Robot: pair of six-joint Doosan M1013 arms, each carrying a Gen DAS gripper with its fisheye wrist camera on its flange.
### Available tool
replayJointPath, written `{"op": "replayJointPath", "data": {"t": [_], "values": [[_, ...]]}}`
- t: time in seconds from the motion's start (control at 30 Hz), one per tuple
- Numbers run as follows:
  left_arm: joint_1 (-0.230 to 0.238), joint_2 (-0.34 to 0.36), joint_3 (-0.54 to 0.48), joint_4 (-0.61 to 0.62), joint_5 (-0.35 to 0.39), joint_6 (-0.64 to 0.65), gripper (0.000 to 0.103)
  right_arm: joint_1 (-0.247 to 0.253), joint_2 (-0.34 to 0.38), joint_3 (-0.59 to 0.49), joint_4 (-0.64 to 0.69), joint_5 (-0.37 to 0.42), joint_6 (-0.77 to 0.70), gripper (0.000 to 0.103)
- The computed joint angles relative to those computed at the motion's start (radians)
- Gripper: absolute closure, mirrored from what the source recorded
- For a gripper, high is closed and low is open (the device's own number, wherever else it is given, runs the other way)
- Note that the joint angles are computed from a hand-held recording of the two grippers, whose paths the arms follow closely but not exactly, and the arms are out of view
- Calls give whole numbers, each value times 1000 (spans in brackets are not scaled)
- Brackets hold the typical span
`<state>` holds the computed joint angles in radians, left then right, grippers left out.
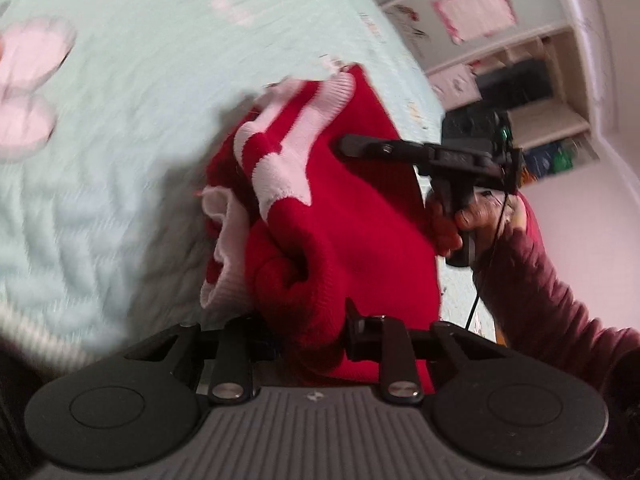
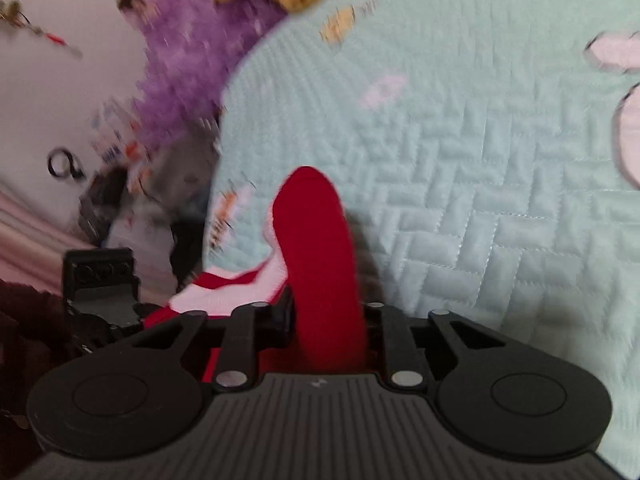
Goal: Fold clothes
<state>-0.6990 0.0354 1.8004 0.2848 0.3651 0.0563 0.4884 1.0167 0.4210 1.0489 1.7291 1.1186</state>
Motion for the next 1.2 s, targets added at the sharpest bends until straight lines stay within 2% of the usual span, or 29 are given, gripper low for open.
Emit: {"op": "replayJointPath", "data": {"t": [0.07,0.13,0.23,0.3,0.33,0.37,0.43,0.47,0.53,0.57,0.6,0.63,0.67,0.7,0.73,0.77,0.8,0.83,0.9,0.93,0.97,1.0,1.03,1.07,1.13,1.2], "values": [[39,5,-23,-158,-21,248,77,-26,-108,195,47,-136,-82,82],[77,28,-70,-265,-21,510,77,-60,-221,399,116,-289,-163,81],[149,105,-190,-429,32,903,78,-110,-362,655,259,-521,-237,82],[208,182,-284,-600,95,1165,78,-128,-420,756,321,-658,-256,82],[233,222,-336,-651,133,1255,77,-133,-438,790,346,-721,-254,82],[256,263,-373,-685,160,1294,77,-134,-447,811,360,-783,-234,82],[281,341,-438,-648,198,1215,77,-139,-436,809,317,-888,-125,81],[283,373,-467,-565,210,1120,78,-131,-421,791,228,-946,-34,76],[284,392,-470,-460,170,954,78,-113,-387,730,-34,-991,172,71],[283,384,-446,-461,119,929,78,-108,-374,712,-112,-989,229,70],[283,370,-416,-496,59,944,76,-107,-368,700,-138,-982,243,69],[281,362,-401,-480,19,933,73,-110,-373,703,-112,-985,214,63],[277,355,-391,-442,-17,909,66,-114,-380,718,-50,-996,148,51],[273,348,-381,-396,-51,877,61,-116,-388,726,-24,-1010,98,47],[267,354,-393,-325,-51,818,48,-117,-394,728,-26,-1025,71,44],[261,363,-412,-252,-40,757,42,-117,-395,721,-43,-1032,65,44],[255,372,-430,-193,-27,710,42,-119,-388,707,-55,-1026,67,44],[252,385,-449,-185,-3,715,42,-120,-378,687,-74,-1016,85,44],[247,409,-475,-205,36,761,45,-114,-354,640,-153,-995,142,45],[245,417,-480,-212,40,783,45,-111,-346,624,-182,-988,159,52],[242,424,-487,-206,59,797,56,-111,-346,627,-185,-988,153,67],[240,426,-485,-194,68,789,69,-111,-347,630,-190,-988,149,77],[239,427,-481,-180,72,777,85,-111,-347,632,-197,-987,148,80],[238,428,-477,-167,77,765,87,-111,-349,638,-191,-990,136,85],[235,402,-440,-99,28,675,88,-115,-364,665,-125,-1014,93,88],[230,375,-408,0,-14,577,88,-124,-377,695,27,-1031,-1,89]]}}
